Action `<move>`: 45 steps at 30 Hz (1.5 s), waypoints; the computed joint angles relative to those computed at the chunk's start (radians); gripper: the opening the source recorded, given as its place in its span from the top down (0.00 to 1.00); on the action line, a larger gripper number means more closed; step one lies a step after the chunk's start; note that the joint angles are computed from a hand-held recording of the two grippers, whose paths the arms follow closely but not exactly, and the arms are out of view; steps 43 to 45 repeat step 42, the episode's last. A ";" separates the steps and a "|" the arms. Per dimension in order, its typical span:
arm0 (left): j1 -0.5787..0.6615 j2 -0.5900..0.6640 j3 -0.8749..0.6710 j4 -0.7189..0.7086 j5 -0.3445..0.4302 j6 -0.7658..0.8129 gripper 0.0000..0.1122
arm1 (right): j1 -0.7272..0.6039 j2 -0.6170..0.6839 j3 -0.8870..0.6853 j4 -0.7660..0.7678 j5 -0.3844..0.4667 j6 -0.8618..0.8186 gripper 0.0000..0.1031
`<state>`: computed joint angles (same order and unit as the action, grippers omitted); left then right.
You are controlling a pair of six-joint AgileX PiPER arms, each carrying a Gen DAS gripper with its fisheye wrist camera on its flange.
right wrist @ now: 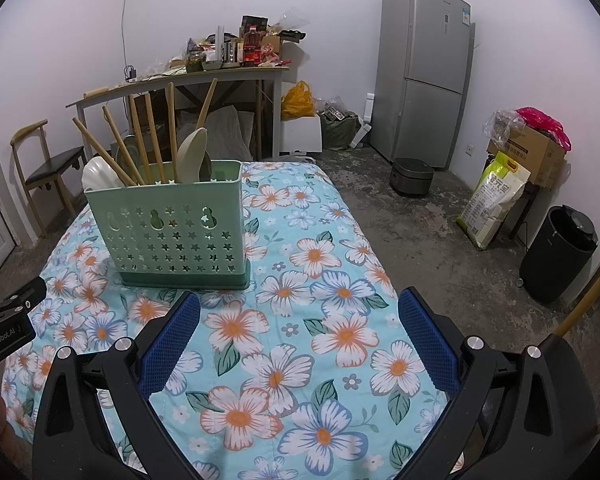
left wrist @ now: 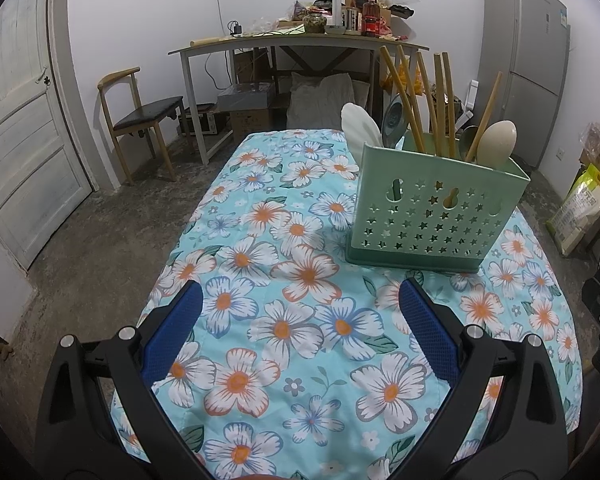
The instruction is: Organize utensils
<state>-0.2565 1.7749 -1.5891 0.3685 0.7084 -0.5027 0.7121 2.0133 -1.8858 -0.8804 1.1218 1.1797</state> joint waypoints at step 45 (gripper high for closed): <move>-0.002 -0.004 -0.003 -0.002 0.006 0.011 0.16 | 0.007 0.015 -0.031 0.005 0.006 -0.009 0.06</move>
